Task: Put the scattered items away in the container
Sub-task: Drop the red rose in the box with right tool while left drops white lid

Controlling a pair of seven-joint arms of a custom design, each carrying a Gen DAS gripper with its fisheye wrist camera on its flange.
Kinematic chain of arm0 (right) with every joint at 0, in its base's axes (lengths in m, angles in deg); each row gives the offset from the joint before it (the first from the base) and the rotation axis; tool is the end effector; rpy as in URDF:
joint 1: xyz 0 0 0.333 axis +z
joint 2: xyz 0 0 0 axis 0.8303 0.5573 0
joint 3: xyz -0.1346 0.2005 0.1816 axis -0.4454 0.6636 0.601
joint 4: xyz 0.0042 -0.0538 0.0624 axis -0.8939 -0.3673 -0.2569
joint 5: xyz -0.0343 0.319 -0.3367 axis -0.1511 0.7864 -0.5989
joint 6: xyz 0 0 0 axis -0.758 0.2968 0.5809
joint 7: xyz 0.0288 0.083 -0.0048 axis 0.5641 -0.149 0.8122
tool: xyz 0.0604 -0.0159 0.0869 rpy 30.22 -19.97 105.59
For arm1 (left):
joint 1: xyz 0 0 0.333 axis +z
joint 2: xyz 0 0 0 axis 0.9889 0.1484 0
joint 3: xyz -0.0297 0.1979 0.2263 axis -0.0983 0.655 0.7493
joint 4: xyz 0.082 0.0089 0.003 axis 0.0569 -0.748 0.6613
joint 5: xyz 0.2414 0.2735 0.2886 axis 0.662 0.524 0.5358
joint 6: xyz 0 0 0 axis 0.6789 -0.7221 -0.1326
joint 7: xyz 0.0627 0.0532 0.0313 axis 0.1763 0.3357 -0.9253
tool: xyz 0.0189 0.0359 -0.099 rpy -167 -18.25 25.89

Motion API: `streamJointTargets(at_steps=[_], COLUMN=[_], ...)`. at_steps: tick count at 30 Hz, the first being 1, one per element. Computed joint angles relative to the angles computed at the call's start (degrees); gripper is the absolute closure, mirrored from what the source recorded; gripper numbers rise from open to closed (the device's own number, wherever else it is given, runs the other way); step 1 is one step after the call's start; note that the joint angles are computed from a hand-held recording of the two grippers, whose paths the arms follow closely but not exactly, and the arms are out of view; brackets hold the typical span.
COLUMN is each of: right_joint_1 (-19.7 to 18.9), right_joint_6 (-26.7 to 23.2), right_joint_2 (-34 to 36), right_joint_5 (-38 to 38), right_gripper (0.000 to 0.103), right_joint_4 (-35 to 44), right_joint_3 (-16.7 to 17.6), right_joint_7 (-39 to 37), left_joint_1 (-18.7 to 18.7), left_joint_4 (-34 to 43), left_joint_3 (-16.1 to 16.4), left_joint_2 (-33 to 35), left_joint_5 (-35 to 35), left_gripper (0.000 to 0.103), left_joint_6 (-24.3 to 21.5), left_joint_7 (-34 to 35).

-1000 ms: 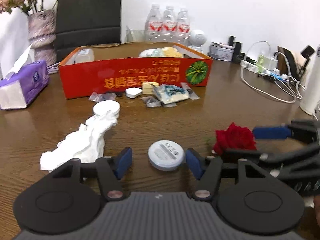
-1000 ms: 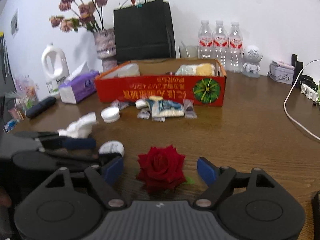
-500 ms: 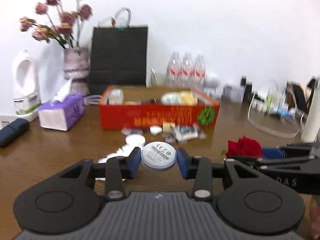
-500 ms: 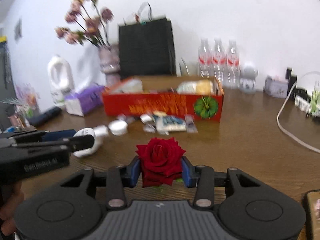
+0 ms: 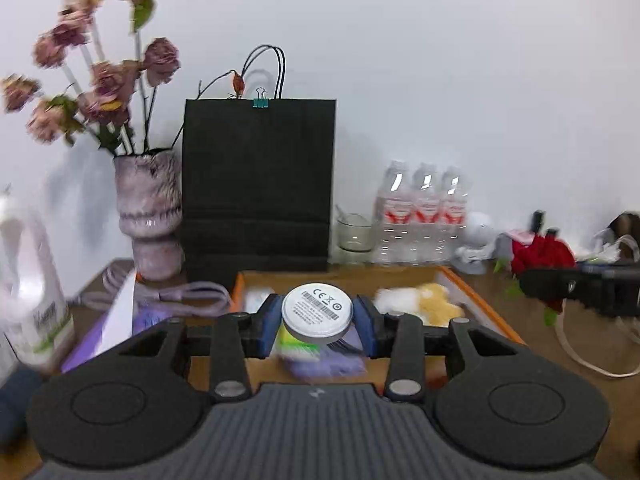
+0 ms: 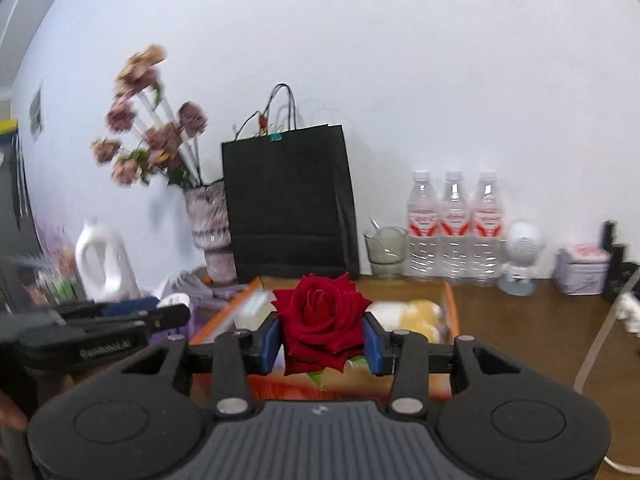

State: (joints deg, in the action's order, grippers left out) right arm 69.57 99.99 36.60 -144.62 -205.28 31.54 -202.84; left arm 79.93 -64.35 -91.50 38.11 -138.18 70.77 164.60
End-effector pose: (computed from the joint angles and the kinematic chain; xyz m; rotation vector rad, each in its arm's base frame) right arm 0.5107 0.2729 0.4961 -1.1646 1.7583 -1.0138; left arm 0.6550 -0.0517 0.5364 -0.9875 2.0439 -1.3827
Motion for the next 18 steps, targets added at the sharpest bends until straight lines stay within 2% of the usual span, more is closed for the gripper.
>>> streamJointTargets(at_steps=[2, 3, 4, 6, 8, 12, 14, 15, 18], right_joint_1=[-0.99, -1.29, -1.56, -1.95, -2.03, -1.66, -1.39, -1.47, -2.14], right_joint_6=[2.78, 3.60, 4.99, 8.02, 9.92, 8.63, 7.05, 6.50, 3.26], right_joint_2=[3.99, 6.09, 8.48, 13.42, 19.22, 30.44, 34.54, 36.26, 40.81], right_joint_5=[2.86, 4.29, 6.09, 10.81, 18.50, 33.02, 37.68, 40.15, 48.04], right_gripper=[0.062, 0.062, 0.062, 0.062, 0.062, 0.062, 0.062, 0.062, 0.061], right_joint_4=[4.23, 6.27, 8.44, 12.62, 17.30, 26.91, 30.48, 31.94, 36.51], right_joint_3=[-2.35, -3.16, -4.19, -6.39, -8.51, -10.08, -10.22, -10.10, -9.20], right_joint_7=[-4.20, -6.23, -8.87, -14.22, -21.41, -35.67, -40.58, -43.17, -51.41], left_joint_1=[-0.24, 0.02, 0.16, -0.76, -0.86, -0.68, -0.19, 0.39, 1.80], left_joint_4=[5.60, 8.85, 11.11, 14.28, 16.31, 18.92, 20.39, 20.79, 20.46], left_joint_3=[-0.89, -1.28, -2.03, -2.99, -3.21, -3.89, -4.03, -4.52, -6.63], left_joint_2=[5.07, 8.12, 10.52, 15.23, 18.39, 22.95, 24.49, 24.89, 25.22], left_joint_5=[5.37, 9.36, 11.98, 20.46, 26.25, 33.83, 37.02, 37.76, 39.70], left_gripper=[0.063, 0.063, 0.063, 0.063, 0.063, 0.062, 0.062, 0.062, 0.061], left_joint_6=[1.06, -0.25, 0.54, 5.33, 5.79, 7.69, 5.86, 4.91, 6.03], left_joint_7=[-5.18, -8.31, -11.10, -17.57, -22.79, -28.63, -32.06, -32.88, -32.46])
